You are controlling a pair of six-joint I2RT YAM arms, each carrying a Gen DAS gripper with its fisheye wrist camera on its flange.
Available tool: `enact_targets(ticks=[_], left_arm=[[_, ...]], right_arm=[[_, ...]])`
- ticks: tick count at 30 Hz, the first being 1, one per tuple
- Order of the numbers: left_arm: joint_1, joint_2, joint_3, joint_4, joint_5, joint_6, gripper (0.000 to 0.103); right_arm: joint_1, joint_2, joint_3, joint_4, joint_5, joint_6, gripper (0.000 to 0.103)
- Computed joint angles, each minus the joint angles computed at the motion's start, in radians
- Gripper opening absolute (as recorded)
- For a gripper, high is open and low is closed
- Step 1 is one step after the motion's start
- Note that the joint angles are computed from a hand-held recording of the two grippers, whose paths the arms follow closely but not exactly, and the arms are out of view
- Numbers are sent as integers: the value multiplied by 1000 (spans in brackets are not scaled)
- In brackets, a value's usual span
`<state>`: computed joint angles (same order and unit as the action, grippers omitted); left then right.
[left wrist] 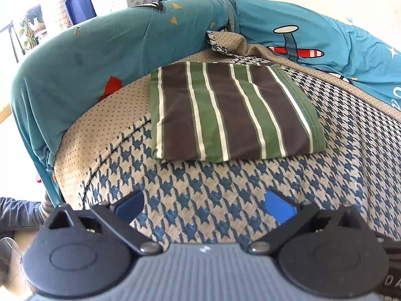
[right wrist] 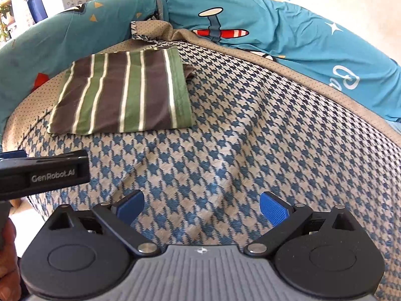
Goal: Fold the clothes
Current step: 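Pull both open grippers back away from the folded striped shirt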
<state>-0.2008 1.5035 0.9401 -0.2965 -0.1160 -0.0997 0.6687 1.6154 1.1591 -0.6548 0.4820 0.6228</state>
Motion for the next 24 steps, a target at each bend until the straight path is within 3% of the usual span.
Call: enact_targets(ticks=[8, 24], left_arm=[[-34, -38, -39, 11, -8, -15, 103], [-28, -5, -22, 17, -3, -1, 103]], right_arm=[[15, 0, 26, -91, -19, 35, 99], [-3, 16, -1, -43, -38, 6, 99]])
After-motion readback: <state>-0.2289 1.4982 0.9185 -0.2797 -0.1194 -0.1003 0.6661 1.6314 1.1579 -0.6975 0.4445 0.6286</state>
